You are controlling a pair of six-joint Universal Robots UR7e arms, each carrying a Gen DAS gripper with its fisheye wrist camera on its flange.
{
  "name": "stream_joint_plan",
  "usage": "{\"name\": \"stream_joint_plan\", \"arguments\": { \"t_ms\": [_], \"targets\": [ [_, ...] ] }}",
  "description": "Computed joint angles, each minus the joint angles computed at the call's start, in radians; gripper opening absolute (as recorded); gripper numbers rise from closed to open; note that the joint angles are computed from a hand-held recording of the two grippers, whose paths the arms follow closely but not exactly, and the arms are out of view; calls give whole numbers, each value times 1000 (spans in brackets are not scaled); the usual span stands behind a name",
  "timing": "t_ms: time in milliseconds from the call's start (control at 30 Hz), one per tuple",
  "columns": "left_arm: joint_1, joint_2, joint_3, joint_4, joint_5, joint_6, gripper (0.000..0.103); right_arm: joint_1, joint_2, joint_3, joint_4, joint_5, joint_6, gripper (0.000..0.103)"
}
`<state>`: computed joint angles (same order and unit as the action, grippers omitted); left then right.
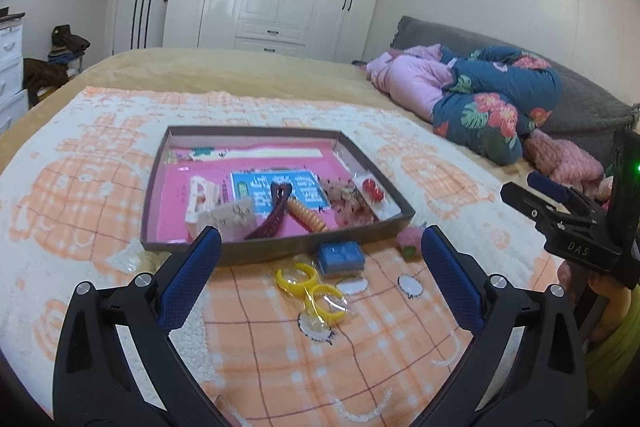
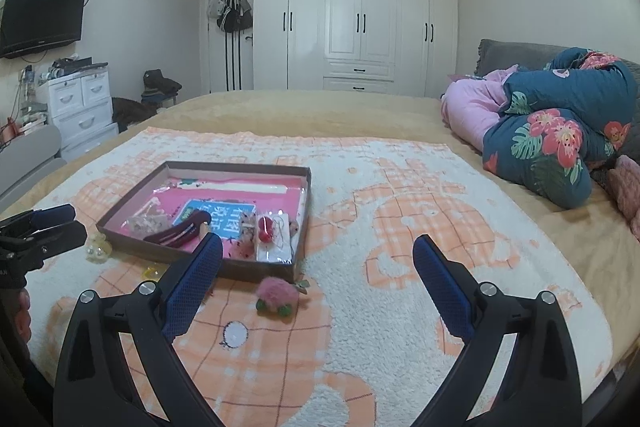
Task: Organize jewelry
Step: 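Open both tools and withdraw them from the tray, then grasp the bagged yellow bangles with the left tool while the right tool grasps the pink pom-pom keychain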
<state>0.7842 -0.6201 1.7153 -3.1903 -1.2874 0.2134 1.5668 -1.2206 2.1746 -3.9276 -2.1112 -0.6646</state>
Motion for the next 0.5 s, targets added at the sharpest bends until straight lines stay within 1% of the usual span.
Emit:
{"name": "stream_joint_plan", "arguments": {
  "t_ms": [300, 367, 500],
  "targets": [
    [10, 36, -21, 66, 19, -9, 92, -41, 8, 0, 42, 18, 12, 93],
    [14, 44, -27, 80, 18, -14, 92, -50, 12, -4, 60, 20, 16, 93],
    [25, 60, -46, 130, 9, -31, 92, -73, 12, -14, 134, 37, 33, 93]
  ]
}}
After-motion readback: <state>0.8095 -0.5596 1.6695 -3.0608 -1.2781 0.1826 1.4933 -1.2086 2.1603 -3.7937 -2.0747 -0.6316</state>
